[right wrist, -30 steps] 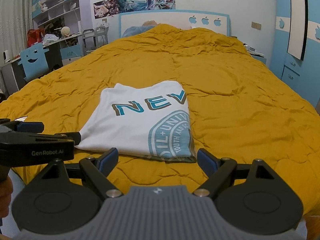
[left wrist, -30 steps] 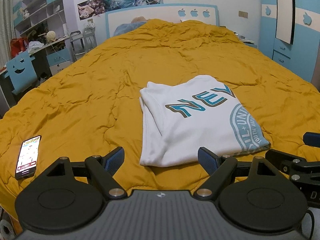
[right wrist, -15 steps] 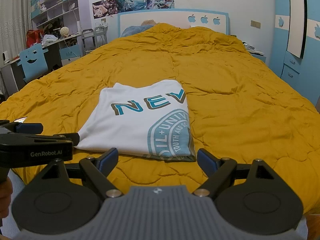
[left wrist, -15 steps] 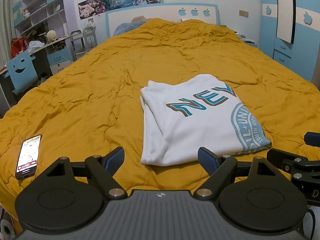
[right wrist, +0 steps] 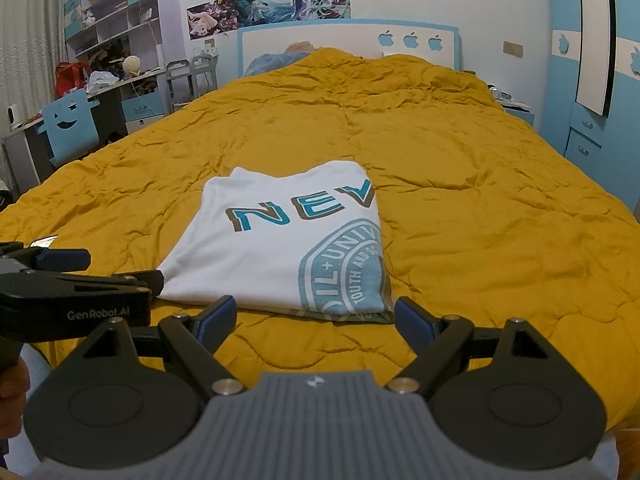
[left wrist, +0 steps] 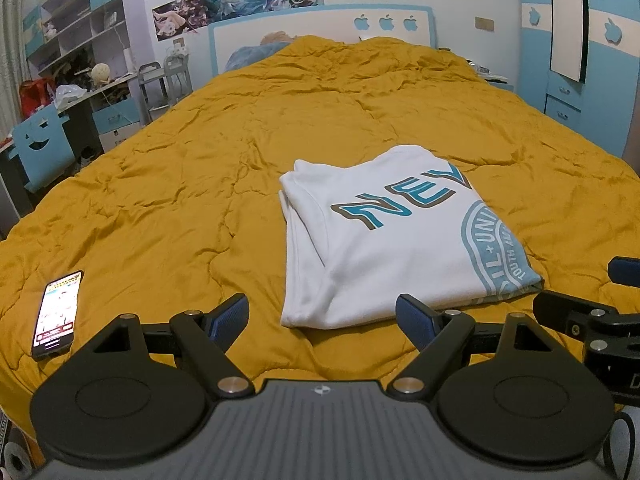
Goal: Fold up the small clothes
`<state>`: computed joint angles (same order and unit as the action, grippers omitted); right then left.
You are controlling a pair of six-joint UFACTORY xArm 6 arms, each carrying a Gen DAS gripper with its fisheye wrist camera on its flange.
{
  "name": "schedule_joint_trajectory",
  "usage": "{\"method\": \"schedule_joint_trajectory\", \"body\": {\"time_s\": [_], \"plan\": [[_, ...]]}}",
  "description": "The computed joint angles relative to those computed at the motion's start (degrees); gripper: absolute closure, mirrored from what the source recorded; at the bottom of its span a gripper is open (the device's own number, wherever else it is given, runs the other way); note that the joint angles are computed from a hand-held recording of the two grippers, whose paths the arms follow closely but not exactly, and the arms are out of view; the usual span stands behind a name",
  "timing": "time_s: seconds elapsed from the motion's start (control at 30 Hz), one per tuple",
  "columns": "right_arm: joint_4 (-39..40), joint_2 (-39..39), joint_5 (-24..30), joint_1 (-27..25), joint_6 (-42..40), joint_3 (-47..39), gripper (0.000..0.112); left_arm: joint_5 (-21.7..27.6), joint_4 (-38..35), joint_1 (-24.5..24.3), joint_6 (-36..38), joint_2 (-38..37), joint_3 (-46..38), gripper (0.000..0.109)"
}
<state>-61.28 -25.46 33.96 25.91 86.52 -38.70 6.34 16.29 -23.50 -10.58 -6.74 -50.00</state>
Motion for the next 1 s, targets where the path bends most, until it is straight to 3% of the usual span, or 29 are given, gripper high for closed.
{"method": "schedule_joint_trajectory", "body": {"time_s": [0.7,1.0], "plan": [[0.06,0.24,-0.11,-0.03,0.42,0.17,0.03,0.75,-1.25,0.01,1.56,0.18,-0.4,0.011],[0.09,0.22,-0.07,0.0,0.39,0.15,0.03,0.3,2.16,0.74,-0.88,0.2,-0.29,0.011]]}}
